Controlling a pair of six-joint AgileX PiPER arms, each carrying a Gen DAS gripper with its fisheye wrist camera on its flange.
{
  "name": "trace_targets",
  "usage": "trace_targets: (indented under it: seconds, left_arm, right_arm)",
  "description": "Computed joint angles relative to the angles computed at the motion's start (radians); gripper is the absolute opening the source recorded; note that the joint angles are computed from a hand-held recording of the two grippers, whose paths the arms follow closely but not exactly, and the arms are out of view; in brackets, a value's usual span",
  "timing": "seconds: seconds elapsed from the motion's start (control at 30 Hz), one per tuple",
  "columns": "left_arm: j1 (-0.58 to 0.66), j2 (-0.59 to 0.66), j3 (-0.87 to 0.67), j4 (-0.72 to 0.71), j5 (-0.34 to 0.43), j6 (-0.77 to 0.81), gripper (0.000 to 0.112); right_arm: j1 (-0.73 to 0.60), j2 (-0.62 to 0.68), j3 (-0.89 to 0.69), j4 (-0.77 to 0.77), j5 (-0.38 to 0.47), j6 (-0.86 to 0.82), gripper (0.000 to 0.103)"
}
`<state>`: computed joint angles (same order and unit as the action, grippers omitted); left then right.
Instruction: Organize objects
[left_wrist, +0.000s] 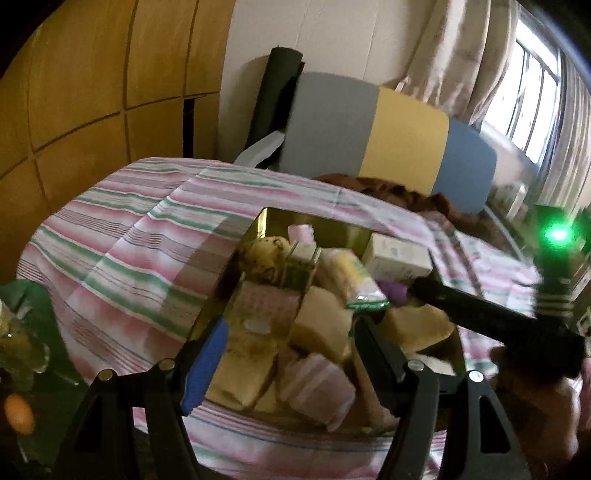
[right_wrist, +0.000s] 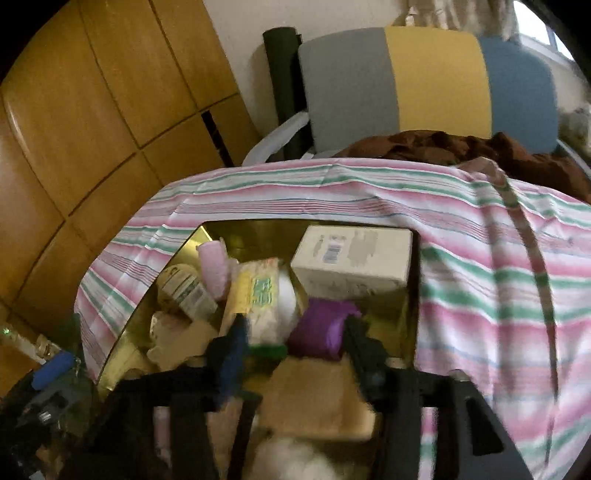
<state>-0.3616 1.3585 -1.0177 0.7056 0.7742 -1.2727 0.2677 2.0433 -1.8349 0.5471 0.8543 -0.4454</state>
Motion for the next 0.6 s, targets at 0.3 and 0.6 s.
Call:
trace_targets:
  seconds: [0.3, 0.6]
  left_arm:
    - [-0.096, -0.007, -0.025, 0.084, 0.152, -0.055, 0.071]
    - [-0.105, -0.043, -0.037, 0.076, 0.223, -0.055, 0.071]
  right_arm:
    - [0.066, -0.229, 0.243, -0.249, -0.107, 0.198, 0.103]
    - [0.144, -0.349, 0.365, -0.56, -0.151, 0.461, 0.103]
